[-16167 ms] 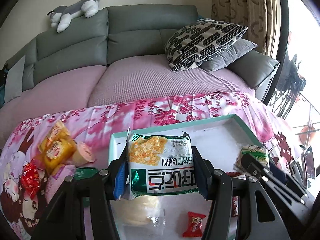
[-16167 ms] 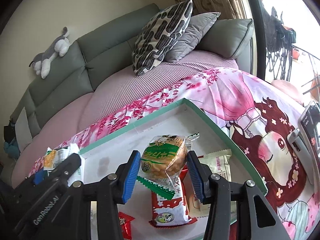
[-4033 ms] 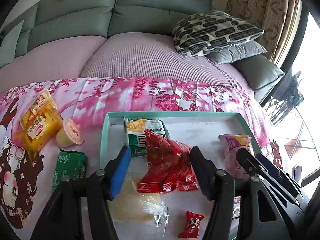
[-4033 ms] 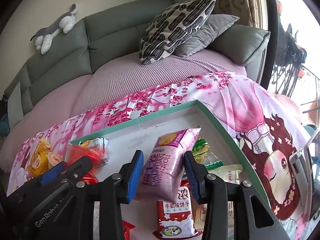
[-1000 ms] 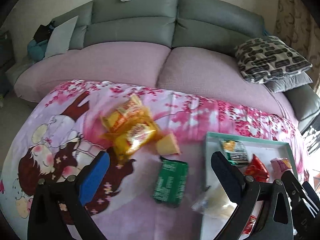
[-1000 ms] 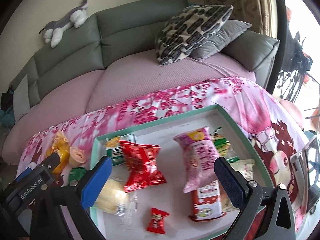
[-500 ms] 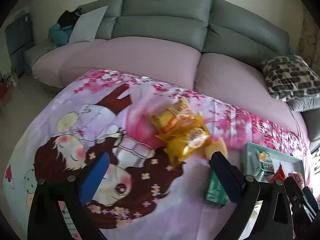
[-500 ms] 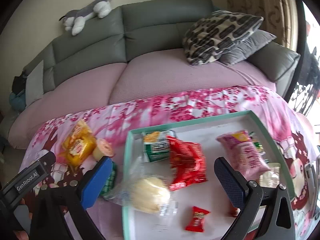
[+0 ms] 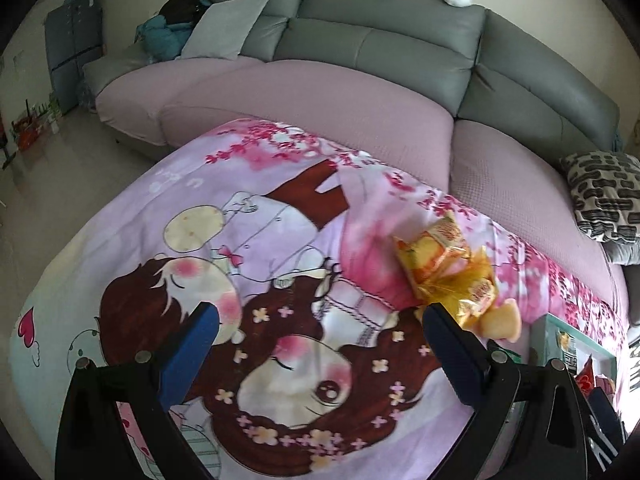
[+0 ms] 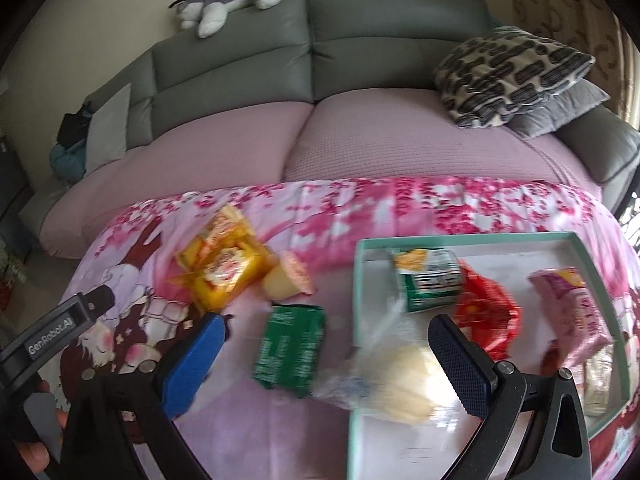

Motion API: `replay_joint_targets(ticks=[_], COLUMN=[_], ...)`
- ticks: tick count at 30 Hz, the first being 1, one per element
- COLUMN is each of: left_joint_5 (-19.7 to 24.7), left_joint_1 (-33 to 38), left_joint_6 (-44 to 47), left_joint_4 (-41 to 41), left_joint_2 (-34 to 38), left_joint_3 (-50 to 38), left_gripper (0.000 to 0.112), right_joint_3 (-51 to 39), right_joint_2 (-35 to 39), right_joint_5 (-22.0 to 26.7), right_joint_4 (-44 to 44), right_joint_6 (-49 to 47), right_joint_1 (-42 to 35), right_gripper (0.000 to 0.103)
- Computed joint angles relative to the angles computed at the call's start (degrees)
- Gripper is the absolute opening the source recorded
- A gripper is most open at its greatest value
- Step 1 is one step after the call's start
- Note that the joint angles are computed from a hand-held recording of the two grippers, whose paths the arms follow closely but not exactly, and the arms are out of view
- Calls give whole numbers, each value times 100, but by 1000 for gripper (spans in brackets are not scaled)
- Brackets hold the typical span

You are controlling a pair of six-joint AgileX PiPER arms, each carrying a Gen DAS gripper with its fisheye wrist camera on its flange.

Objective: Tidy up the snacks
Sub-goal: 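Grasp green biscuit packet with right tool while left tool grasps yellow snack bag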

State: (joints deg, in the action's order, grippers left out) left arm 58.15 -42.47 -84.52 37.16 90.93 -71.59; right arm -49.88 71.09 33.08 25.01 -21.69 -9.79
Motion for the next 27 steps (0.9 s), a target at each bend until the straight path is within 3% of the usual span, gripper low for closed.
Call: replay_joint_targets(ticks=[7,15,20,27], left_joint_5=[-410,-722,-833,-918], left_joint_1=[365,655,676,683], left_joint_6=[445,678,736,833], left_joint_4=[-451,-825,-881,-964], left_joint_2=[132,408,527,622], left_joint_3=[192,247,157,51], left_gripper=[101,101,101,101], right_joint_3=[11,53,126,108], right_joint_2=[276,565,571,815], right_joint_5=[-241,-371,-468,-579], right_joint_4=[-632,-500,-36,-360], right_joint_6=[757,764,266,530], right_joint_1=[672,749,718,906], right_gripper=[103,103,101,94])
